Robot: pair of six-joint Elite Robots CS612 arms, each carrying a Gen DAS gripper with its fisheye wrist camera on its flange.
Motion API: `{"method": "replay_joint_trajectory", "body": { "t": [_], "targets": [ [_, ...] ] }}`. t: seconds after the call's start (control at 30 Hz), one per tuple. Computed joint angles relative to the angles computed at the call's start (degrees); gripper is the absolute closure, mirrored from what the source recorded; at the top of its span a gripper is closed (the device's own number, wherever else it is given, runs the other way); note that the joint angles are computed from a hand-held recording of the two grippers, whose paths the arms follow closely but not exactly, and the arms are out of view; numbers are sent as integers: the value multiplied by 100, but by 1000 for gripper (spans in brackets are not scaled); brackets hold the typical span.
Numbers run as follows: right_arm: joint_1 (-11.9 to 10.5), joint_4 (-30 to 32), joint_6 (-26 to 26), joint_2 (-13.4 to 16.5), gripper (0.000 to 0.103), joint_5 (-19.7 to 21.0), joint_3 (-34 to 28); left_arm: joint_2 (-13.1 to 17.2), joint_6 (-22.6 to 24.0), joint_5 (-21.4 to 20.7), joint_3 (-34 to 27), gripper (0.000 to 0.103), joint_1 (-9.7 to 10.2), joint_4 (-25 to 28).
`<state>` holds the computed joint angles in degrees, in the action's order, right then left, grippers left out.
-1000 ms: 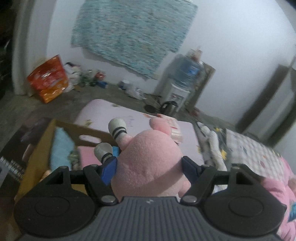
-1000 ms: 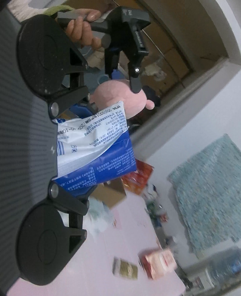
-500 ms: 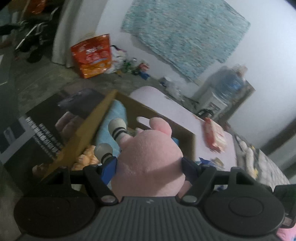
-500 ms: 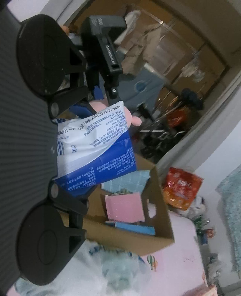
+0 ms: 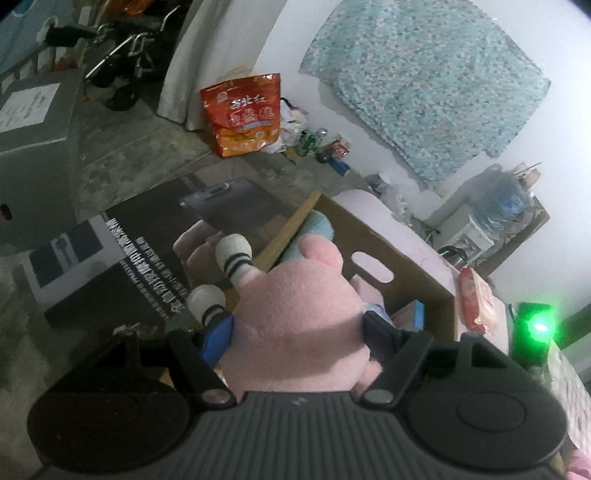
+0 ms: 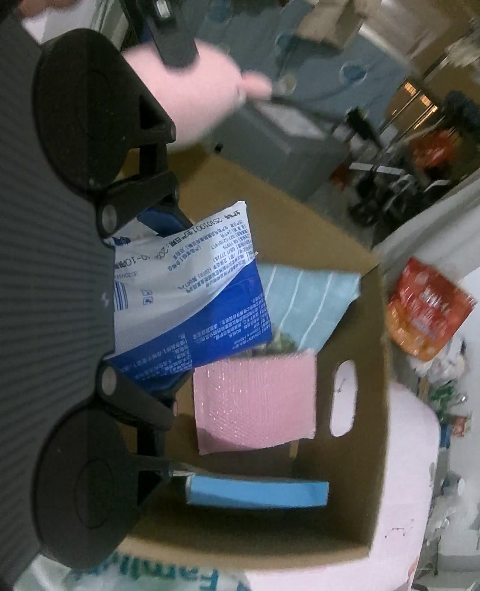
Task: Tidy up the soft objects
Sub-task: 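Open the right gripper to drop the snack bag while the left drops the pig, then move both open grippers back over the bed toward the gold packet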
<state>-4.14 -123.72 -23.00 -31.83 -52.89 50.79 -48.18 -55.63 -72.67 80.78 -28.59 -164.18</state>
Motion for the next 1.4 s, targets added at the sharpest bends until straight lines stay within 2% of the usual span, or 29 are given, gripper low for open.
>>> {"method": "replay_joint_trajectory", "body": {
  "t": [0.13, 0.2, 0.4, 0.47, 0.63, 0.73, 0.8, 1.0, 1.13, 1.3, 1.4],
  "targets": [
    [143, 271, -41, 228, 29, -699, -278, 6, -53, -52, 25, 27, 17, 25],
    [177, 354, -80, 267, 29, -818, -306, 12, -55, -87, 34, 27, 22, 14],
    [107, 276, -60, 245, 27, -432, -327, 58, -25, -143, -33, 27, 25, 89],
    [25, 168, -115, 116, 27, -141, -181, 86, 6, -205, -77, 27, 22, 103],
    [-372, -356, -227, -385, 23, 874, 483, 253, 201, -453, -396, 27, -2, 384],
    [-680, -817, -178, -658, 21, 1492, 950, 462, 365, -697, -767, 26, -29, 709],
    [-885, -1073, -141, -808, 20, 1763, 1233, 619, 465, -806, -1041, 26, -57, 909],
    [-1314, -1615, -9, -1026, 20, 1870, 1767, 1158, 964, -815, -1943, 25, -185, 1364],
    [-1469, -2031, 155, -1032, 20, 1758, 1961, 1467, 1166, -1064, -2496, 23, -210, 1885],
    [-1542, -2171, 175, -941, 20, 1706, 2005, 1574, 902, -1541, -2673, 23, -157, 2167],
    [-1560, -2223, 178, -906, 20, 1747, 2015, 1529, 869, -1506, -2619, 23, -164, 2210]
  ]
}}
